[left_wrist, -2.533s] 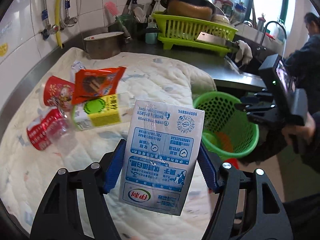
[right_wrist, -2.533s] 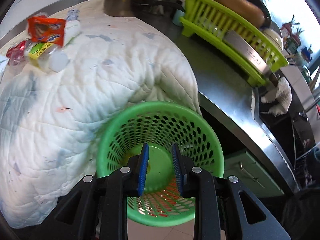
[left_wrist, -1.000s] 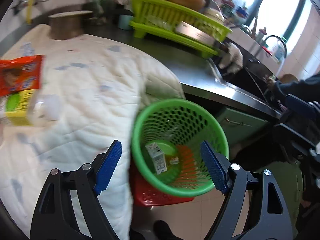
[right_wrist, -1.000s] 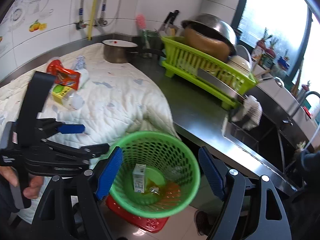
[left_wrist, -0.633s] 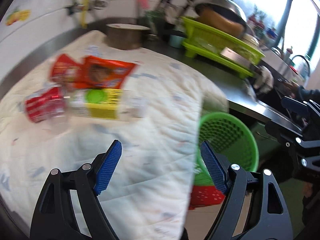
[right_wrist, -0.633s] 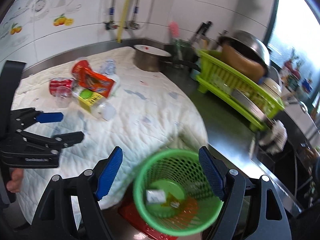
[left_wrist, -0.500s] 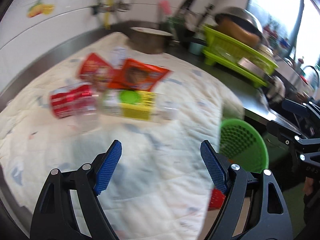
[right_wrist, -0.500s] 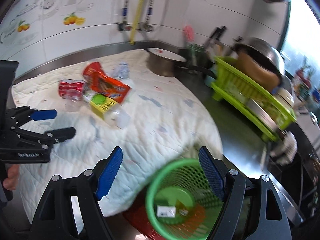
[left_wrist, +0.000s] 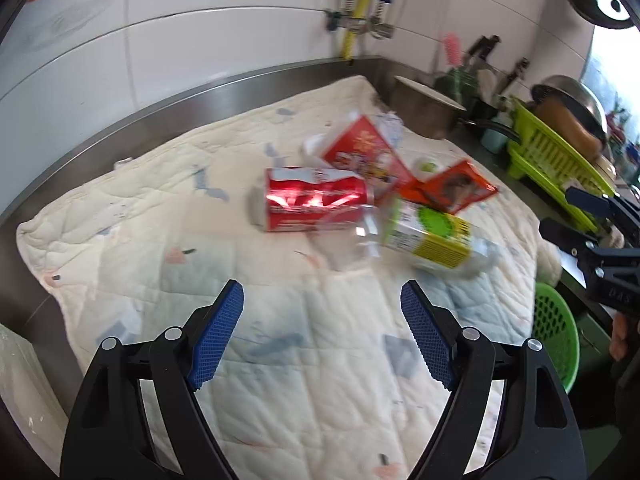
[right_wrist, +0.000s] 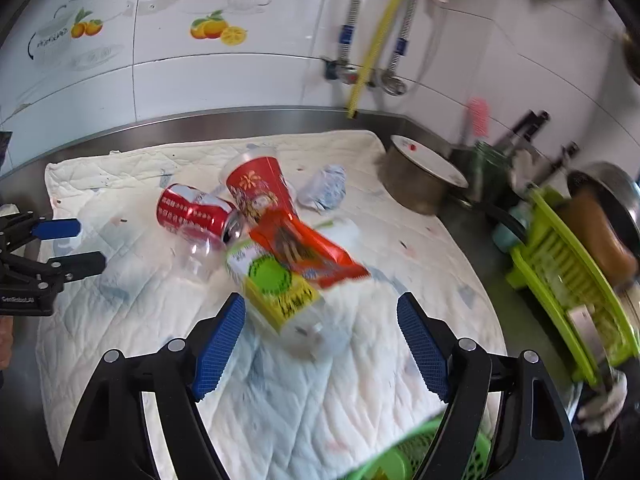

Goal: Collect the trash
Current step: 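Move both tools back over the remaining trash on the mat, then grasp the red snack wrapper with the right gripper and lift it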

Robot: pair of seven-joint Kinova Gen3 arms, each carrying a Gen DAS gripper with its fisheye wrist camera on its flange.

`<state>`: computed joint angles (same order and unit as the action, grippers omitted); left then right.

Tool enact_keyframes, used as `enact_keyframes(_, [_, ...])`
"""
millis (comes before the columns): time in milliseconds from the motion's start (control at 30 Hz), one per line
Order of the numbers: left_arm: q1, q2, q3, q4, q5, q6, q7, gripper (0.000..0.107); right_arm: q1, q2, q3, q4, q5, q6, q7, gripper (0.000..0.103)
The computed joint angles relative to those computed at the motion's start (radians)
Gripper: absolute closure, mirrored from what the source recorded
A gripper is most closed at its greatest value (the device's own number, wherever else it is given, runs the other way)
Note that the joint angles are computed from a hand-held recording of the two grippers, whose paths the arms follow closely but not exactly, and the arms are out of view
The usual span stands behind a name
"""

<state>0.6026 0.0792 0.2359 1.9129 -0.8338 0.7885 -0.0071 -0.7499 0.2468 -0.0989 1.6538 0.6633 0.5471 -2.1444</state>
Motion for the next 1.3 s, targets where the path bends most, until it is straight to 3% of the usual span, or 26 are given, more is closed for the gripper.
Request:
enact_keyframes(67, [0.012, -0.005, -0.041, 0.011, 0.009, -0.018, -0.006, 0.027, 0.009, 0.038, -0.011, -0.051, -0.021, 0.015, 0.054, 0.028])
enact_keyframes(200, [0.117, -0.008, -0.203, 0.021, 0.029, -0.060, -0.030, 0.027, -0.011, 0.107, 0.004, -0.139, -0.028, 0.043, 0.150, 0.028])
enact_keyframes(500, [0.060, 0.035, -0.247, -0.008, 0.058, -0.128, -0.107, 0.025, -0.031, 0.255, 0.036, -0.323, -0.123, 0.126, 0.378, 0.028])
enact_keyframes(633, [-0.007, 0.058, -0.207, -0.036, 0.068, -0.139, -0.228, 0.022, -0.042, 0.289, 0.053, -0.363, -0.157, 0.168, 0.422, 0.056])
enact_keyframes(767, [-0.187, 0.083, -0.044, -0.061, 0.054, -0.151, -0.390, 0.021, -0.033, 0.284, 0.055, -0.355, -0.190, 0.164, 0.441, 0.078])
enact_keyframes(867, [-0.321, 0.088, 0.074, -0.058, 0.067, -0.199, -0.512, 0.021, -0.028, 0.272, 0.058, -0.342, -0.206, 0.151, 0.447, 0.084])
enact_keyframes(933, [-0.350, 0.092, 0.102, -0.068, 0.112, -0.200, -0.594, 0.021, -0.029, 0.260, 0.065, -0.325, -0.209, 0.136, 0.431, 0.087])
enact_keyframes(1033, [-0.285, 0.079, 0.010, -0.059, 0.234, -0.262, -0.666, 0.021, -0.022, 0.243, 0.066, -0.305, -0.219, 0.114, 0.412, 0.089])
enact_keyframes(1200, [-0.111, 0.125, -0.192, -0.097, 0.429, -0.275, -0.647, 0.021, -0.016, 0.210, 0.068, -0.262, -0.219, 0.071, 0.372, 0.091])
enact_keyframes(1300, [-0.031, 0.161, -0.267, -0.131, 0.458, -0.249, -0.592, 0.021, -0.012, 0.192, 0.067, -0.238, -0.221, 0.053, 0.352, 0.094])
